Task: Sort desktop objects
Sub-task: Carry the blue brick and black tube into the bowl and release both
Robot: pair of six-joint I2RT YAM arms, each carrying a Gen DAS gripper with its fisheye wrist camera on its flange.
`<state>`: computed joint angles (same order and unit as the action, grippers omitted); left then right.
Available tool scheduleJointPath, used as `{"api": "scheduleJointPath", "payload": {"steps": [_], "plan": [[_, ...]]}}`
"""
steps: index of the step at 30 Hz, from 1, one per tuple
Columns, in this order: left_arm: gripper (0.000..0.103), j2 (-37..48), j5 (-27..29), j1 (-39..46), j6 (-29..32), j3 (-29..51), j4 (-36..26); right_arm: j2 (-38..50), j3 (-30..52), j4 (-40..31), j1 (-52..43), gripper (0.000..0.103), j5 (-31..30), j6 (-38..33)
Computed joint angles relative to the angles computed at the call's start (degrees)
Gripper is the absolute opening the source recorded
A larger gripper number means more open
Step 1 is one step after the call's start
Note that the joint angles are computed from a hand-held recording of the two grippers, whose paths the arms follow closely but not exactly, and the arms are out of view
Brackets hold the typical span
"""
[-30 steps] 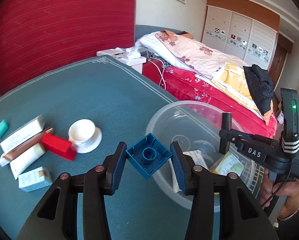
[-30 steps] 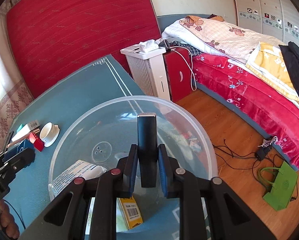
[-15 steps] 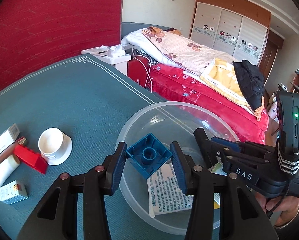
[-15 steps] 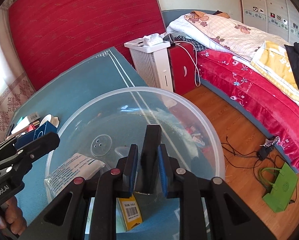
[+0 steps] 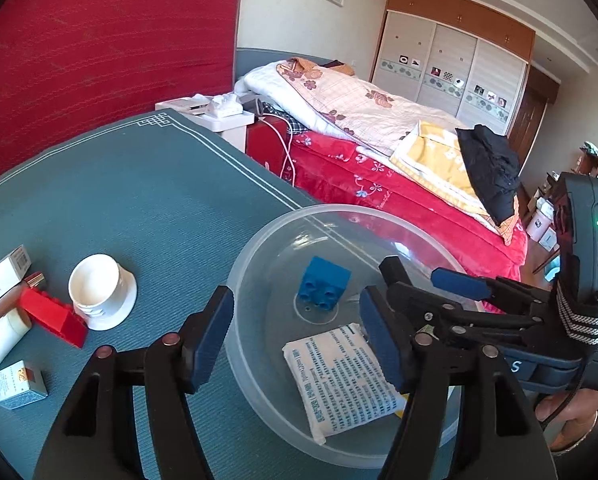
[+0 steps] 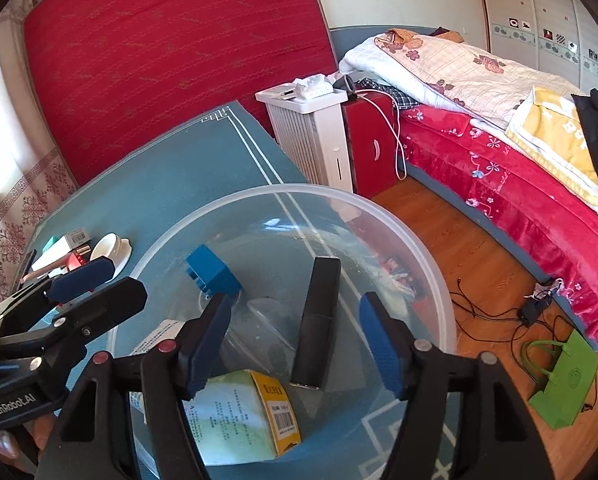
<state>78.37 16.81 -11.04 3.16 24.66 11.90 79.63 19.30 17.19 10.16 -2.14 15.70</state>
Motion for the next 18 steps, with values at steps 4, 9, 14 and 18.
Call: {"api": "scheduleJointPath", "payload": {"steps": [4, 9, 14, 18], "plan": [[0.069, 0.1, 0.2, 2.0, 0.4, -0.3, -0.5, -0.8, -0.4, -0.2, 0.6, 0.077, 0.7, 0.6], [0.069, -2.0, -0.9, 4.9, 1.2, -1.9, -0.4, -2.9, -1.0, -0.9, 1.6, 0.078, 1.9, 1.6], [0.069, -3.8, 1.3, 10.0, 2.2, -3.4, -0.9, -5.1, -0.8, -2.0, 4.4, 0.078, 4.0, 3.3], [0.069, -5.3, 3.6, 15.1, 3.6, -4.2, -2.1, -6.0, -0.1, -2.6, 7.7, 0.078, 6.4, 4.7]]}}
